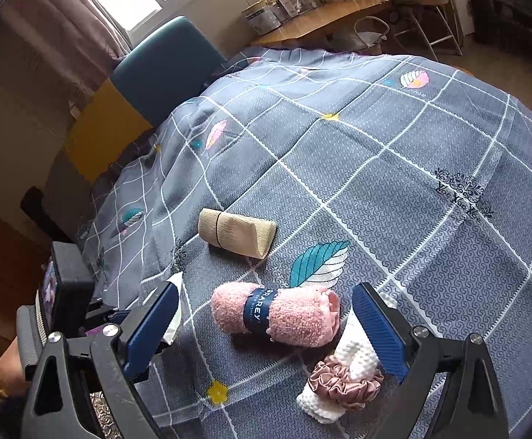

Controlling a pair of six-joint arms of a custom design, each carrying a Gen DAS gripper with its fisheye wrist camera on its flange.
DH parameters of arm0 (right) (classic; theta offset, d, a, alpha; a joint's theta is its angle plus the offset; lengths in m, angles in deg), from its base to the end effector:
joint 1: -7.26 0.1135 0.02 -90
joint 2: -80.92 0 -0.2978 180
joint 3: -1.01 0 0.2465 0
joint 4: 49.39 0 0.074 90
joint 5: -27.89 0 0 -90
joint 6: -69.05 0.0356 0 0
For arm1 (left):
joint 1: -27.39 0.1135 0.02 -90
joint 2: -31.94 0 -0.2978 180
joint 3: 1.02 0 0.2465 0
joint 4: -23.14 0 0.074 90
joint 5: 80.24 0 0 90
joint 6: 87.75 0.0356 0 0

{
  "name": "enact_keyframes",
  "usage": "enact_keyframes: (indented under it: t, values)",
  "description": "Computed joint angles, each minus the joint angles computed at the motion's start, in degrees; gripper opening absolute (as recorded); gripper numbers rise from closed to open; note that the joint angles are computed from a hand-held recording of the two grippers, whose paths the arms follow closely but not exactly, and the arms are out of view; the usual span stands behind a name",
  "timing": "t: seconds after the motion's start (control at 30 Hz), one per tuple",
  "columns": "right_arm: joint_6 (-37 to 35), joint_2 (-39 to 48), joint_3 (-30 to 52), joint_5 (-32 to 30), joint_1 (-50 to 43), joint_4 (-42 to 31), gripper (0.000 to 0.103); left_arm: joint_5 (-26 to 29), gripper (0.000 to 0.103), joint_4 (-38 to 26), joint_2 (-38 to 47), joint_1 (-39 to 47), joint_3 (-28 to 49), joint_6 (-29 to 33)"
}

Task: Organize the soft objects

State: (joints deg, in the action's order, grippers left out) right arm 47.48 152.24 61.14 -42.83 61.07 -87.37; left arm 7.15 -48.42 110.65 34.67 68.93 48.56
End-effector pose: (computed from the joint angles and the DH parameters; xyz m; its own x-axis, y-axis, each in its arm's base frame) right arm 0.1493 0.1842 0.2664 -0.7542 0.4558 -0.4727 0.1823 0.8369 0.5162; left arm 0.2217 0.0300 0.2600 -0.7725 0.6295 -0.0837 0.6144 0.7741 0.1526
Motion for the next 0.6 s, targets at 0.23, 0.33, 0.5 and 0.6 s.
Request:
enact_keyframes:
  t: [0.23,0.33,0.5,0.6]
  values:
    - [-1.6,1.4,1.2,-0.9,0.4,-0.5,0.096,7.1,0.047,-11.6,-11.3,8.6,-1.9,-3.8]
    - [-4.8,4.0,3.1,-4.0,0.1,-0.4,0.093,8.3,0.047,-16.0,-16.5,5.7,-3.6,-8.8]
    - [-17.2,11.3,11.4,-5.7,-3.2,-5.6,0.091,9.5,0.047,-12.6,-18.3,2.0,-8.9,-16.2]
    - [-25.5,17.0,17.4,-5.4,-6.6,-8.5,0.091,11.8,0.047,-13.0,-18.9,5.8,-10.8,-15.9]
